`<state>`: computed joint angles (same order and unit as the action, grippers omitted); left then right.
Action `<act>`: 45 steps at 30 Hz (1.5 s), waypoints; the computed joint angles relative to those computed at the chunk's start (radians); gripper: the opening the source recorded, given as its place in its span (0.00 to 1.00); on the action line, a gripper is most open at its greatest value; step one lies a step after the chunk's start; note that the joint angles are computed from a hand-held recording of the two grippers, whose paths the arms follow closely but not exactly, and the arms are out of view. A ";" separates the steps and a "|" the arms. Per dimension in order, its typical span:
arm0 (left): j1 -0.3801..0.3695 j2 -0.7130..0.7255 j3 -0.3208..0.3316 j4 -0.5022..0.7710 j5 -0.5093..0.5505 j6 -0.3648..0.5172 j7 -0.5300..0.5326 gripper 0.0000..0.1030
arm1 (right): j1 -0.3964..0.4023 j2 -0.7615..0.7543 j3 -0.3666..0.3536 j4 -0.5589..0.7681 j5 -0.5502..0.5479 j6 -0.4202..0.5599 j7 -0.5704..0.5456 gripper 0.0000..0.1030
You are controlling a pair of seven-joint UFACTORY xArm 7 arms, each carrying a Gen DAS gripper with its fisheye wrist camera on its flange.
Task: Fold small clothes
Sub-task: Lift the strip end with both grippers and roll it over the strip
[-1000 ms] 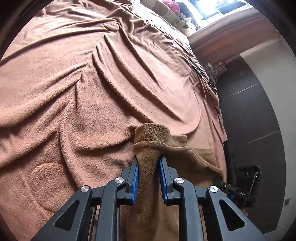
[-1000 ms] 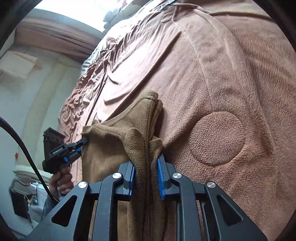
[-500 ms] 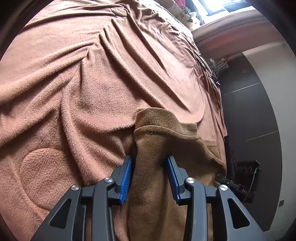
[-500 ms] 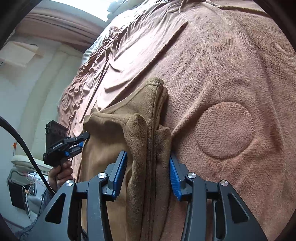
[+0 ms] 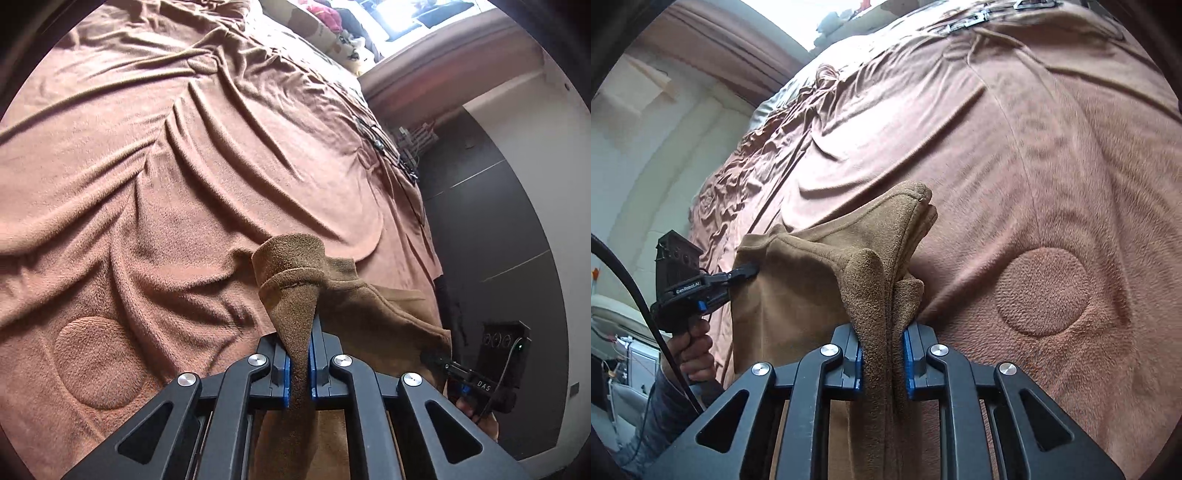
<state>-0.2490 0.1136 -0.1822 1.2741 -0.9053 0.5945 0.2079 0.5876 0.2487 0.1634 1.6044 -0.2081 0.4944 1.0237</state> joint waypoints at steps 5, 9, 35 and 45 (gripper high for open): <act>-0.014 -0.071 0.003 -0.027 -0.019 -0.019 0.019 0.06 | 0.045 -0.060 -0.014 -0.028 -0.120 0.017 0.100 0.11; -0.033 -0.135 0.017 -0.054 -0.057 -0.031 0.035 0.06 | 0.057 -0.133 0.008 -0.079 -0.232 0.031 0.186 0.11; -0.294 -0.524 0.090 -0.173 0.061 -0.157 -0.127 0.06 | -0.071 -0.538 0.371 -0.189 -0.479 0.349 0.360 0.10; -0.369 -0.505 0.045 -0.053 0.163 -0.185 -0.217 0.06 | -0.163 -0.689 0.484 -0.102 -0.406 0.558 0.226 0.10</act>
